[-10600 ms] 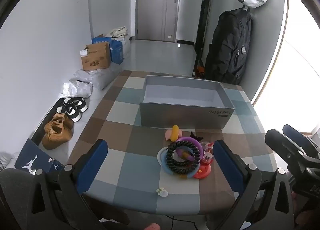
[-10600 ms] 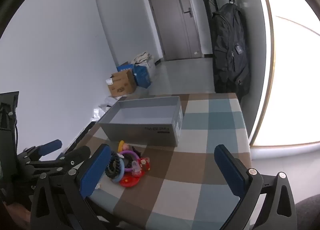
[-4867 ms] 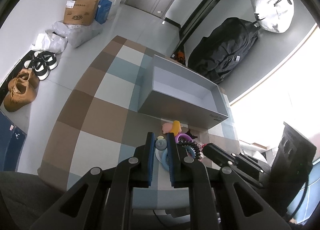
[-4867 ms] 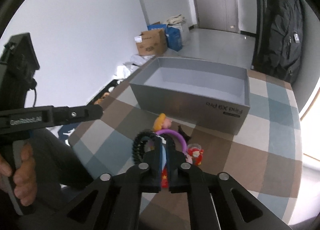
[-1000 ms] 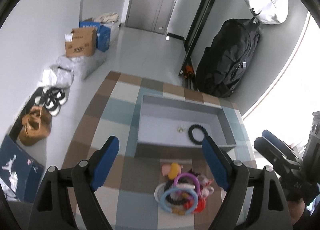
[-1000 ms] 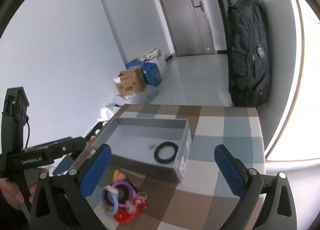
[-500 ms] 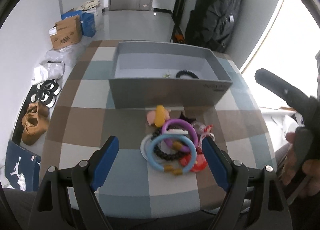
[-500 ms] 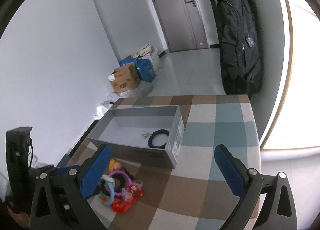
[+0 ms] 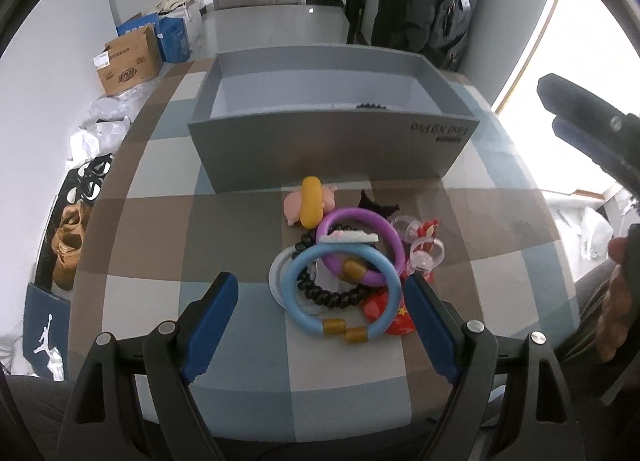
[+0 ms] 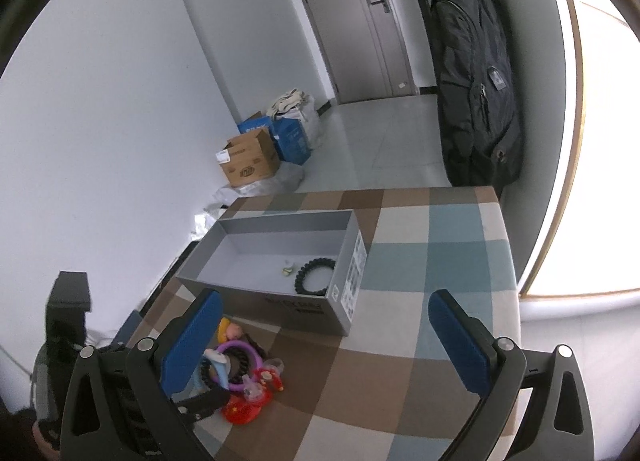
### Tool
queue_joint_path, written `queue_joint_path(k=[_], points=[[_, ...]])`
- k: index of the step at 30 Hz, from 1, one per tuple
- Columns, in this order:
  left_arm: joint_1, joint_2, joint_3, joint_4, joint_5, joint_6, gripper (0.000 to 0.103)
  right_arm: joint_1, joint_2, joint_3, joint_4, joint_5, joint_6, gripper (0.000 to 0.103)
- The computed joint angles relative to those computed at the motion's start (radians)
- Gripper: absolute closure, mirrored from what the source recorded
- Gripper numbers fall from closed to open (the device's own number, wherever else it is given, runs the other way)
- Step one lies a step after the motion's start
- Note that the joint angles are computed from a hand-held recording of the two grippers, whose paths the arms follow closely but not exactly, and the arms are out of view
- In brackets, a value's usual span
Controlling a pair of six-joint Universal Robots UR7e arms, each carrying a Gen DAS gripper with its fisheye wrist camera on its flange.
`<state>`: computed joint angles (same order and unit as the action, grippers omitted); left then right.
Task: Organize jewelry
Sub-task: 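Lower the left tool onto the light-blue ring and close it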
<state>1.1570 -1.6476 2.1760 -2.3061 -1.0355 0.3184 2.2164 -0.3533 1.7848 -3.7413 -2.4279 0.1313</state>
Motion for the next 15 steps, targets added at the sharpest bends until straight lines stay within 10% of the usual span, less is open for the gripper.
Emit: queue_joint_path(k=[11, 15], points=[[-0.001, -0.015, 0.008, -0.003, 0.006, -0.008, 0.023, 0.003, 0.001, -0.003, 0.008, -0.007, -0.002, 0.000], [0.008, -0.015, -0.012, 0.033, -0.028, -0.019, 0.043, 0.004, 0.000, -0.002, 0.013, -0.010, 0.001, 0.000]])
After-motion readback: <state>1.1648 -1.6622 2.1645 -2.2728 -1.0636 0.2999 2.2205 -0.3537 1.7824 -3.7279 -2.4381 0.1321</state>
